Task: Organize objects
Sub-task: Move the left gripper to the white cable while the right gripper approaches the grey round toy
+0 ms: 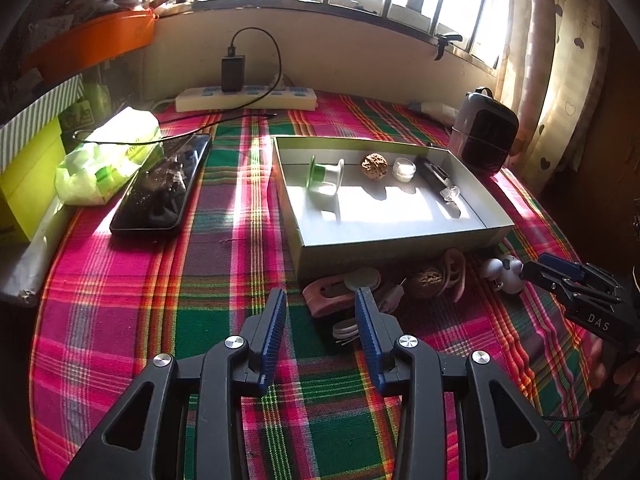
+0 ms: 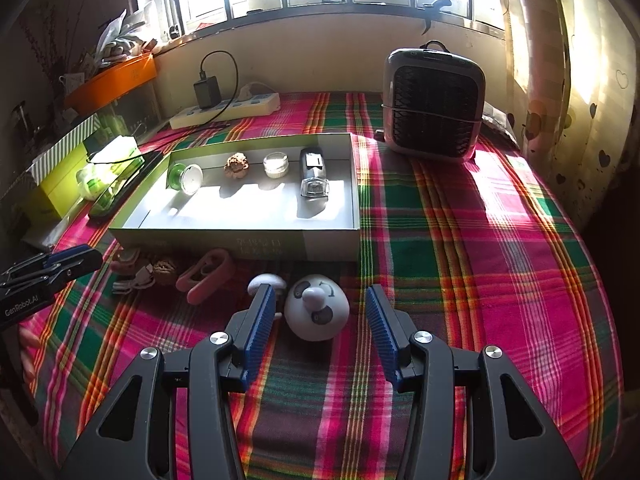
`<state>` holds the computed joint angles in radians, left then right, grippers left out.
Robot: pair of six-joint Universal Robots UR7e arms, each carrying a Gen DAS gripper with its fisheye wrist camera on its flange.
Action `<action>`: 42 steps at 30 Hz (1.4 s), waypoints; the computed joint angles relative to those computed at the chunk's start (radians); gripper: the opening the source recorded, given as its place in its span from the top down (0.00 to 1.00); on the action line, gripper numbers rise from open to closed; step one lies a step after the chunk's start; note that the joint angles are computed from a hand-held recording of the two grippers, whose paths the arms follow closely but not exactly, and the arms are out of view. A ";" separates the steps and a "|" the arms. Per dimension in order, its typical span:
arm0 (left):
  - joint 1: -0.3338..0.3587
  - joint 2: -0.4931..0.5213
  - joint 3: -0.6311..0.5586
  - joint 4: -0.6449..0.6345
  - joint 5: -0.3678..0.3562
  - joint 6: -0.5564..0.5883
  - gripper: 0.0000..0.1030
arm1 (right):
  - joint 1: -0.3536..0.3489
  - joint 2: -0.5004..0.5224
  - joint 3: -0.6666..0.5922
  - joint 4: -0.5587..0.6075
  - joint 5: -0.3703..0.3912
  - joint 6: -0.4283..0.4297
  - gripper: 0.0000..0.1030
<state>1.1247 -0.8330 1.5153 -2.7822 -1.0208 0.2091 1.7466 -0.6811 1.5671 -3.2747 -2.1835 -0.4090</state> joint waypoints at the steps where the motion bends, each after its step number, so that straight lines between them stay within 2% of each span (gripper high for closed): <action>1: 0.003 0.000 -0.001 0.009 -0.007 -0.007 0.67 | -0.002 -0.001 0.003 0.002 0.002 0.001 0.53; 13: 0.019 0.020 -0.022 0.095 -0.064 -0.016 0.67 | -0.010 -0.002 0.005 0.040 0.014 0.020 0.53; 29: 0.007 0.005 0.007 0.137 -0.136 0.020 0.66 | -0.011 0.005 -0.011 0.064 0.007 0.022 0.53; 42: -0.004 0.071 -0.075 0.156 -0.086 0.044 0.66 | -0.012 0.023 -0.038 0.084 -0.023 0.011 0.53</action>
